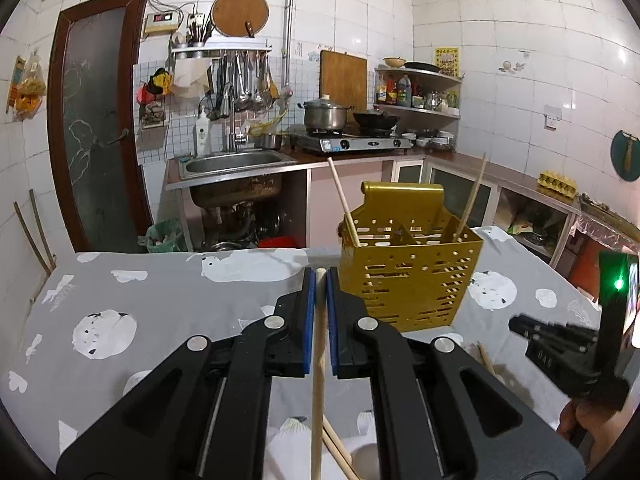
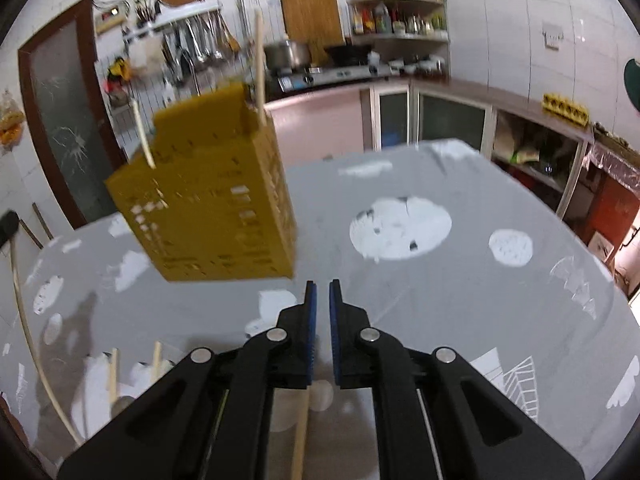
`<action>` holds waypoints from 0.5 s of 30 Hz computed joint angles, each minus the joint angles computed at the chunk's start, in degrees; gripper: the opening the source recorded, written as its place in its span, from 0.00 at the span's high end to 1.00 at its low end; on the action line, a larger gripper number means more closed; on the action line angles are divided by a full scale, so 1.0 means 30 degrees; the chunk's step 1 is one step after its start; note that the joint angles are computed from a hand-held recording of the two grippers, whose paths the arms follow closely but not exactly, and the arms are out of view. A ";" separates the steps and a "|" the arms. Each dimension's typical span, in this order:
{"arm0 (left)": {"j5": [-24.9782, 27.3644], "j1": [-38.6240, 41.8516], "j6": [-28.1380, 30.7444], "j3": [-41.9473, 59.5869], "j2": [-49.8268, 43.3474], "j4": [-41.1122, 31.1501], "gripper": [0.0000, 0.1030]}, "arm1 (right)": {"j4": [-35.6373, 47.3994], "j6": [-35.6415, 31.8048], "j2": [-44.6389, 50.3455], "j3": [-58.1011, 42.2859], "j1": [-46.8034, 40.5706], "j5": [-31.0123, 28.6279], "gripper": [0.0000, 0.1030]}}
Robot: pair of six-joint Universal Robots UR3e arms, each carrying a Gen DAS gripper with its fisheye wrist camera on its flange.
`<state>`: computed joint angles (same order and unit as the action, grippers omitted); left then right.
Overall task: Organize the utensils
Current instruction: 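Carry both held chopsticks over the yellow utensil holder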
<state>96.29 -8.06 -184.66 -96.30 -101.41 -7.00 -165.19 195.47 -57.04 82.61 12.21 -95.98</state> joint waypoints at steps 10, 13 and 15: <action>-0.0500 0.0757 0.0195 0.3383 -0.2961 -0.1526 0.95 | 0.1419 -0.0435 0.1881 -0.2675 0.0546 -0.1063 0.46; -0.0577 0.0813 0.0005 0.3881 -0.3538 -0.1874 0.95 | 0.3526 -0.0280 0.2711 -0.4243 0.0525 -0.0775 0.48; -0.0782 0.1009 -0.0082 0.4075 -0.3807 -0.2013 0.95 | 0.4309 -0.0276 0.3131 -0.4858 0.0552 -0.0733 0.55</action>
<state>93.95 -5.03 -184.90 -84.08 -112.83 -13.04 -152.26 194.64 -47.65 68.04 13.87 -98.18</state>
